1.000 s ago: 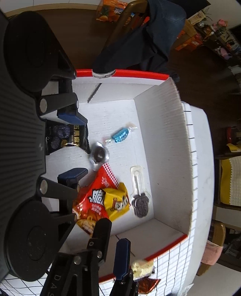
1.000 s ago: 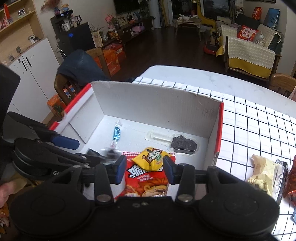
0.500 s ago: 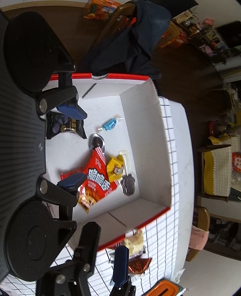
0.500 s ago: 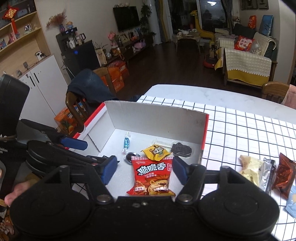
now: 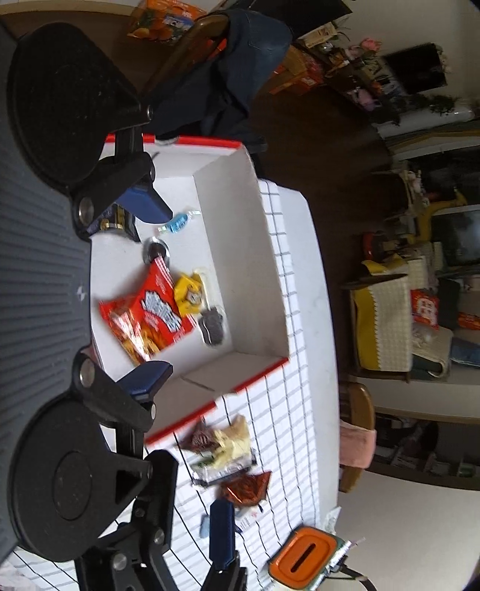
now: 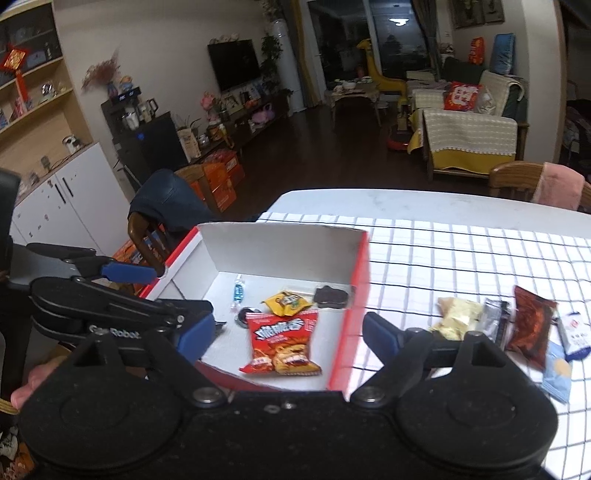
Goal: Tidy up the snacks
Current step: 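Withdraw both open tools from the box back toward the snack pile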
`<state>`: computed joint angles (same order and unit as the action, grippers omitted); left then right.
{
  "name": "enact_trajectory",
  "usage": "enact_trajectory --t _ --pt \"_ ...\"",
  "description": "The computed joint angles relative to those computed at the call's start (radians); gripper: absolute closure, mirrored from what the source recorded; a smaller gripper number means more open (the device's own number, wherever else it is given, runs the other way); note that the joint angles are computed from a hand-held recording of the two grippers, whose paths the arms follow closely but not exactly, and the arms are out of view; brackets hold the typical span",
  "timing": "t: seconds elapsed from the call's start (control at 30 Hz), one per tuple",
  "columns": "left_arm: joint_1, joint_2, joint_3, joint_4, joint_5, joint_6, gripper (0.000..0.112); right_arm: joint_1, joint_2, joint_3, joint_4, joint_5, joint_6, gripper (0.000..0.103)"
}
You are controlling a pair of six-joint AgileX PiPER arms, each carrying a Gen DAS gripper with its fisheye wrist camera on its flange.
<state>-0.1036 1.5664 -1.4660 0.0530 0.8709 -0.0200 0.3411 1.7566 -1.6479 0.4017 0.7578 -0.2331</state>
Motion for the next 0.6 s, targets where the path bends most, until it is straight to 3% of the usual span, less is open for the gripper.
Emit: enact_trajectory --t 0.27,0.6 --pt "-0.128 -0.006 0.024 0.087 -0.058 -0.186 0.028 -0.139 -0.11 0.16 0.087 -0.034 -0.115 0.001" --pt "-0.33 0.136 -0.085 0.22 -0.033 -0.441 0.028 -0.383 -0.11 0.222 0.189 0.029 -0.347 0.0"
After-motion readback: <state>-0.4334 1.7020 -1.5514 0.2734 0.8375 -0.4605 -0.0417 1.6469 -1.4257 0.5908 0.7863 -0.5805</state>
